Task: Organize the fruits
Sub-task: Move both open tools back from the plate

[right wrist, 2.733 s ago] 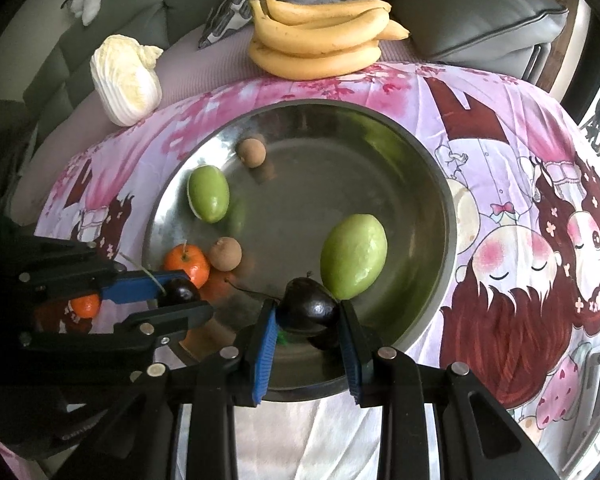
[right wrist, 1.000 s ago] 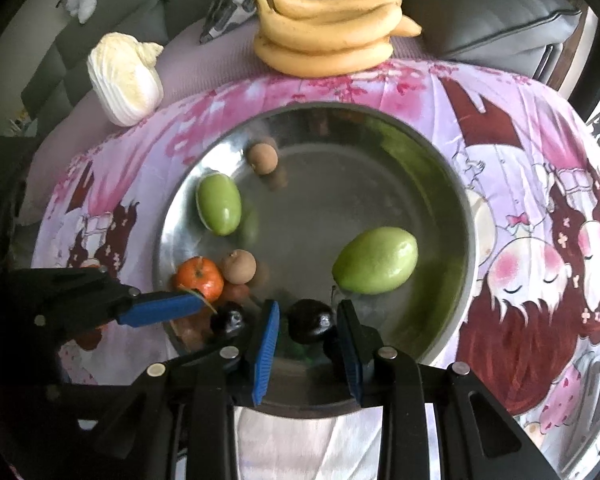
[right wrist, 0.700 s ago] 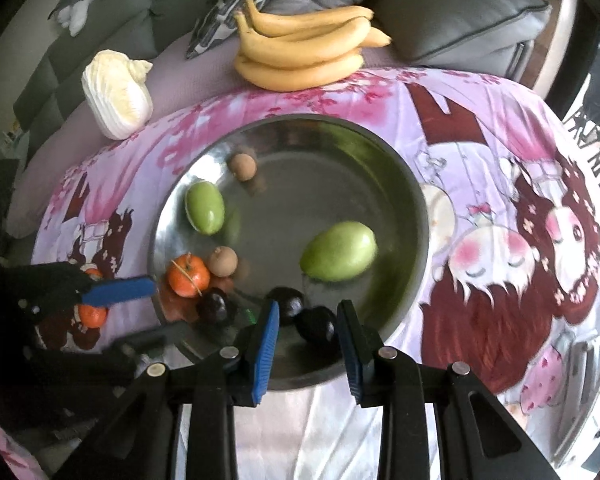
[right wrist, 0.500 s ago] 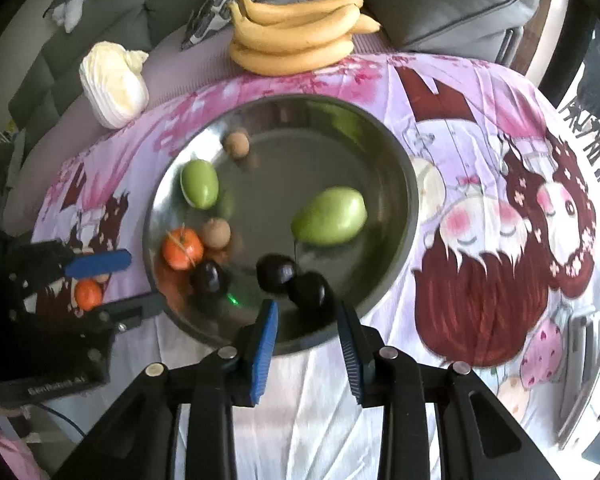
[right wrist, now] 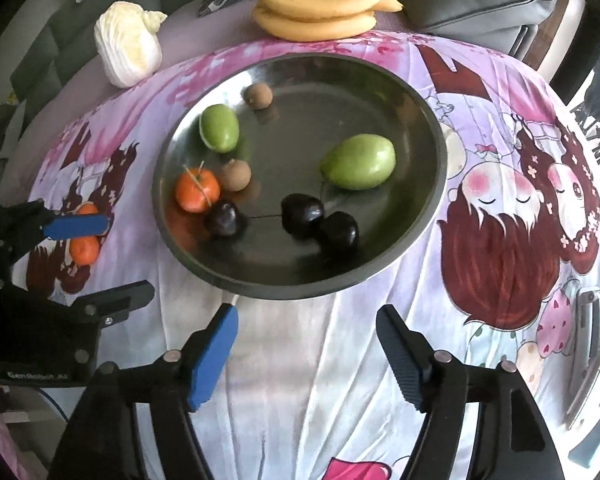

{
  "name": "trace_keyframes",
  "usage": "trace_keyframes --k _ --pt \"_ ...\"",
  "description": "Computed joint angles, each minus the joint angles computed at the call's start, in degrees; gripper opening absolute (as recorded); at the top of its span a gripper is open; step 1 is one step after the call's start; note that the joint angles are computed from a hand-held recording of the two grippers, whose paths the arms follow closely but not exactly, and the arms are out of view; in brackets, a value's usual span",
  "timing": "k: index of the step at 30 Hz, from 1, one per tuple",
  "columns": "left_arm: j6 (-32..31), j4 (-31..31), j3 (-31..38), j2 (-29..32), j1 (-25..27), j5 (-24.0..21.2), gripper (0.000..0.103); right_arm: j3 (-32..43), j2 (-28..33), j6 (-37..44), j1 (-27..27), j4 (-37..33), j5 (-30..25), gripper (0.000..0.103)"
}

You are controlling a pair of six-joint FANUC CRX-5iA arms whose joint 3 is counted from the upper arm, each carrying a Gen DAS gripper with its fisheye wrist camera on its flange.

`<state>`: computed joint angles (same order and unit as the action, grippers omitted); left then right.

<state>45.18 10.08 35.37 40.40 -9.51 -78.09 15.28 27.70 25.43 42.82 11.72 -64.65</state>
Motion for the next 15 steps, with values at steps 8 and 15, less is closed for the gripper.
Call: trace_keyframes --k 8,15 --pt "0.86 2.24 -3.39 -1.59 2.8 3.57 0.098 1.88 1.38 0.04 1.05 1.72 -1.37 0.09" --pt "1.95 4.57 -5.17 -2.14 5.44 6.83 0.102 4.44 3.35 0.3 1.91 4.21 -2.28 0.1"
